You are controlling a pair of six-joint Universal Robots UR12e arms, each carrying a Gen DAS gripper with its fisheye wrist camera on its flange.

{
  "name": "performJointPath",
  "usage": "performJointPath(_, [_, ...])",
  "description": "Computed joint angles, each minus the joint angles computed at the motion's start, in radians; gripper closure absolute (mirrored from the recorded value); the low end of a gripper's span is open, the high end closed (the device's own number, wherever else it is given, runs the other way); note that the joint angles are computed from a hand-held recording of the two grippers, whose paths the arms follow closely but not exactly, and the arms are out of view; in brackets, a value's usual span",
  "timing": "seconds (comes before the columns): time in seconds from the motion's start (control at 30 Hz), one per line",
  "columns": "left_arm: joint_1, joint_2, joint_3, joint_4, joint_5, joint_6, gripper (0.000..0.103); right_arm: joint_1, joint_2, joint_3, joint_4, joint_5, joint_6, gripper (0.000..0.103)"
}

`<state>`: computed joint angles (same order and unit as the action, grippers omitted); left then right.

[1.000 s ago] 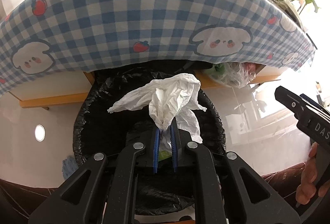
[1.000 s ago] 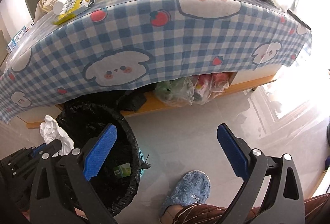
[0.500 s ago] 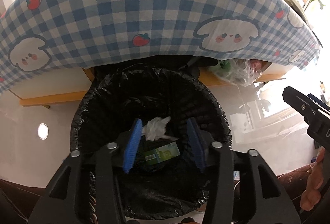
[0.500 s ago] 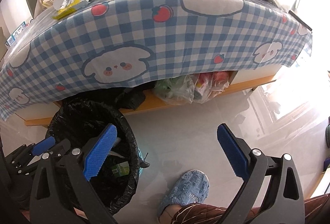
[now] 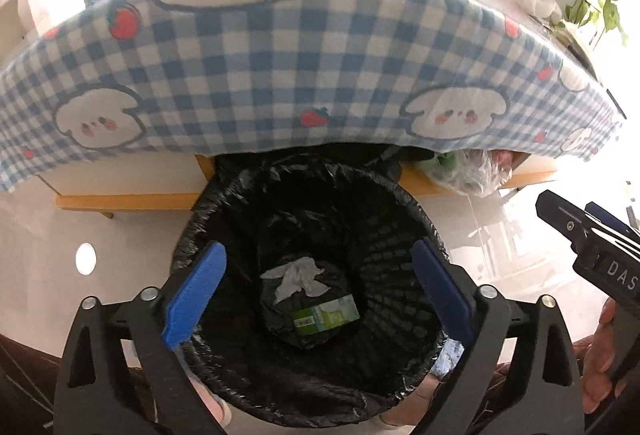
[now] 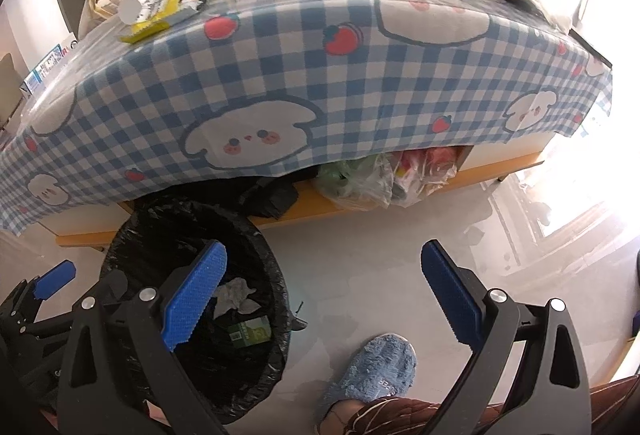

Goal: Collect trash
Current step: 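Open the left tool to drop the tissue into the bin, then move both tools back over the table toward the remaining trash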

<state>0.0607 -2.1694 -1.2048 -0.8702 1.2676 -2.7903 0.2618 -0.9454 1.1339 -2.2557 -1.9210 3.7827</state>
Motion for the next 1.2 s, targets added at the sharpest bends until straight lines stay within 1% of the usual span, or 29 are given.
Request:
performJointPath(0.03, [0.002,0.002,0.001,0.003,-0.002,0.0,0.006,0.001,0.001,-0.004,-0.004,0.0,0.001,0.009])
performJointPath(0.27, [0.02,0.012,0.012,-0.006,-0.024,-0.004,0.006,0.004,0.011,-0.029,-0.03,0.012,-0.012,0.009])
performJointPath(0.33, [0.024,0.015,0.014,0.005,-0.018,-0.005,0.006,0.007,0.014,-0.038,-0.037,0.011,-0.01,0.009])
performJointPath(0.43, [0.029,0.022,0.014,0.026,-0.007,-0.003,0.006,0.01,0.019,-0.056,-0.038,0.011,-0.003,0.009])
performJointPath(0.47, [0.032,0.026,0.013,0.035,-0.007,0.001,0.006,0.011,0.023,-0.068,-0.025,0.008,0.0,0.009])
performJointPath(0.6, [0.041,0.028,0.025,0.028,-0.008,0.001,0.006,0.016,0.031,-0.097,0.006,-0.001,0.008,0.009])
performJointPath(0.77, [0.051,0.028,0.048,0.026,-0.002,-0.008,0.006,0.022,0.034,-0.117,-0.01,-0.003,-0.004,0.009])
performJointPath(1.0, [0.068,0.024,0.097,-0.021,-0.024,-0.002,0.006,0.034,0.057,-0.185,0.01,-0.022,-0.03,0.009])
performJointPath(1.1, [0.078,0.015,0.133,-0.072,-0.058,0.009,0.006,0.04,0.067,-0.21,0.011,-0.032,-0.055,0.009])
performJointPath(1.2, [0.083,0.013,0.144,-0.06,-0.06,0.003,0.006,0.042,0.072,-0.226,0.003,-0.03,-0.065,0.009])
